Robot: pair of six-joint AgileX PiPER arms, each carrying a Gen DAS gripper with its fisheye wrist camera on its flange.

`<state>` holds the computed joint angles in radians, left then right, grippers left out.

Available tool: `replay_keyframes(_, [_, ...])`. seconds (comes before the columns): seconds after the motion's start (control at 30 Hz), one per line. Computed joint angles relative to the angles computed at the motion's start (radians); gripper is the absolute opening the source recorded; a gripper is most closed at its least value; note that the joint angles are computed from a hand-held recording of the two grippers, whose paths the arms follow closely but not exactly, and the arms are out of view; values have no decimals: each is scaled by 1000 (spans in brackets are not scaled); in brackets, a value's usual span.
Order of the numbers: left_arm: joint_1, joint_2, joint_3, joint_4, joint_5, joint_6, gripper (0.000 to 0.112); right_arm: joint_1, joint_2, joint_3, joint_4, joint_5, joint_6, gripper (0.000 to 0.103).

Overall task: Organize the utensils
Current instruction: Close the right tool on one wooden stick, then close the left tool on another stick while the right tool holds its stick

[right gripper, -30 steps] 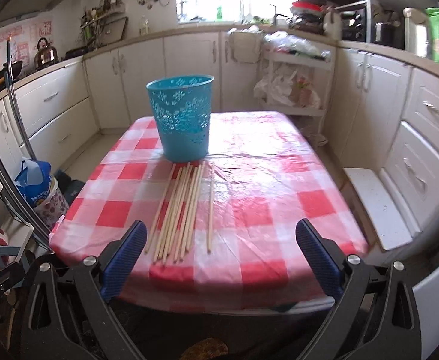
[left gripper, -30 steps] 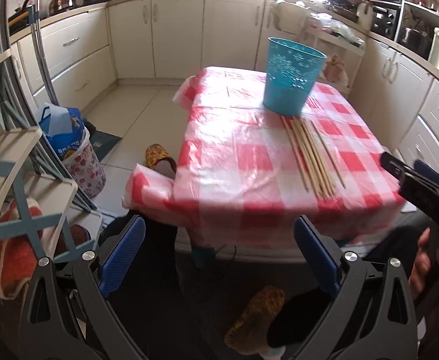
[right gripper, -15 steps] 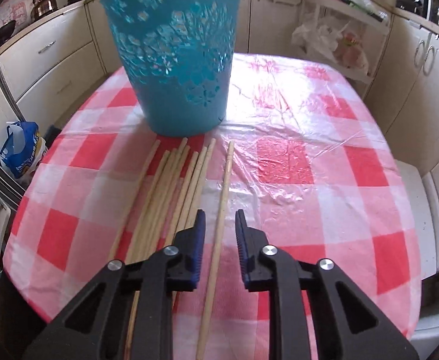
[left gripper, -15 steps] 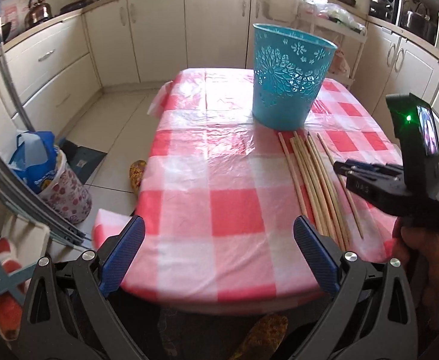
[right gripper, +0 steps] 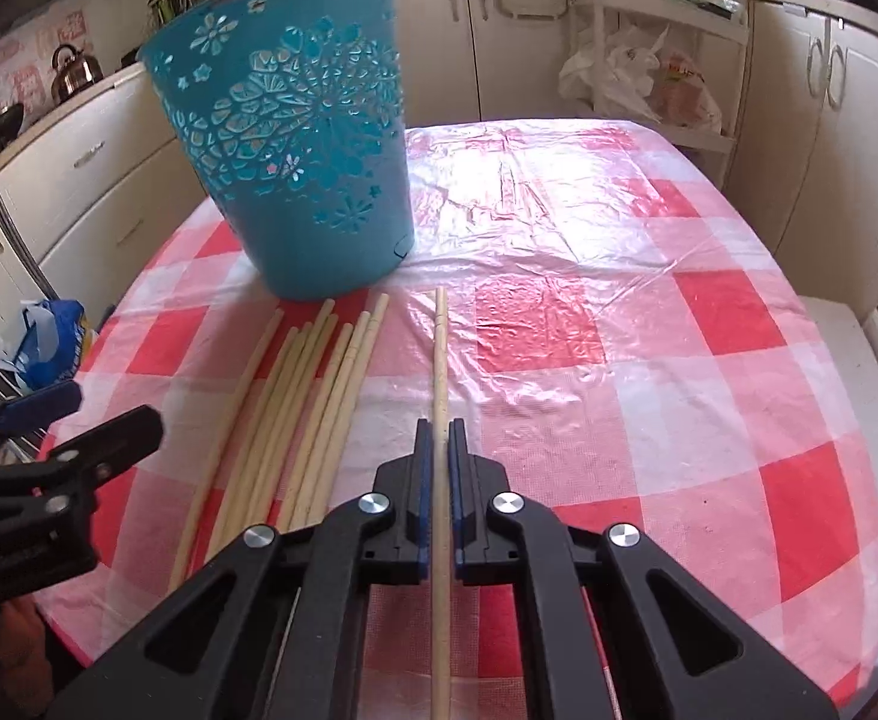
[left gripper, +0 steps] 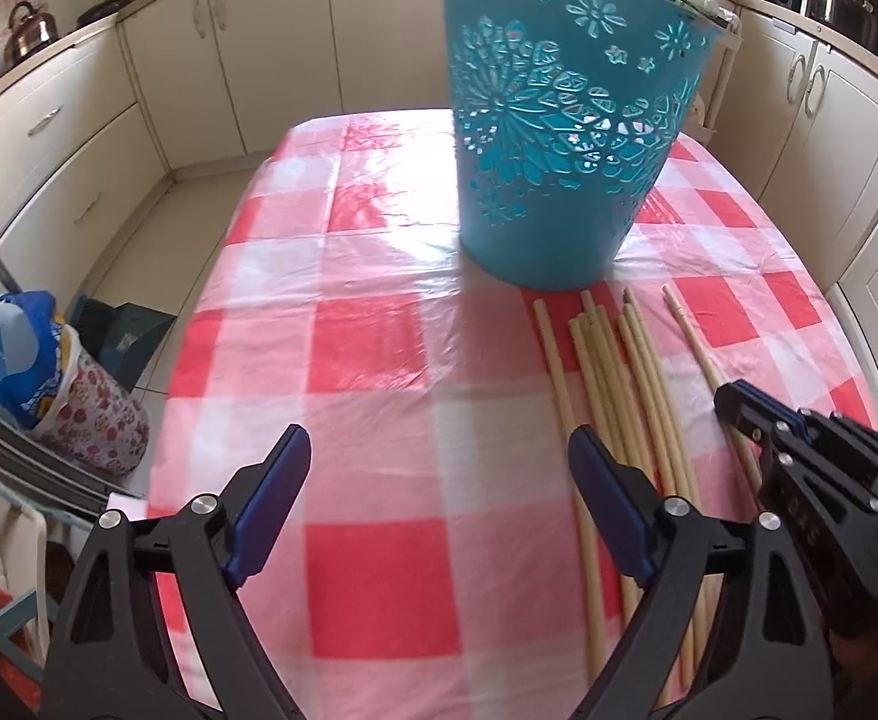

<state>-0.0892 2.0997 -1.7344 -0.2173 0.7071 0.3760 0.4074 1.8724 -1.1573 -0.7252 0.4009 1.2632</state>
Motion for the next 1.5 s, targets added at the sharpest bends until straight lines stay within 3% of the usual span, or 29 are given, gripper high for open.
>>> replay_keyframes(0.2, [-38,57,-58,54,16,-34,73,-3,-2,-13,31,9,-38,6])
replay_keyframes(0.33, [-36,71,-66,-16,30,29,69,14,-4,-15,20,31,-31,6])
replay_keyframes(0.5, [-62,83,-75,8,30,33,62,34,1,-30,17,70,-44,6])
replay_keyframes(0.6, [-59,87,-77,-37,25,104,44,36,2,-36,28,83,-66,6])
replay_keyframes(0.63, [-51,94,-93,-70,46,148,32,37,1,-37,33,88,-73,6])
replay_keyframes(0.8, [5,159,-227,-148,183,254,9,20,-20,-23,114,70,-136,6])
replay_keyframes(0.9, [40,223,-362,-183,310,272,9,12,-23,-24,116,75,-137,6])
replay_keyframes(1.0, [35,258,-435,-151,347,240,11,4,-19,-30,122,74,-138,6])
replay_keyframes(1.2, [0,352,-624,-79,420,140,31,16,-2,-52,103,105,-144,6])
replay_keyframes(1.3, [-21,402,-723,-24,451,98,31,19,0,-53,93,106,-135,6])
replay_keyframes(1.4, [-29,411,-737,-2,436,96,8,28,5,-57,69,116,-118,7])
replay_keyframes(1.5, [-14,423,-763,-34,462,120,5,35,10,-63,54,125,-107,7])
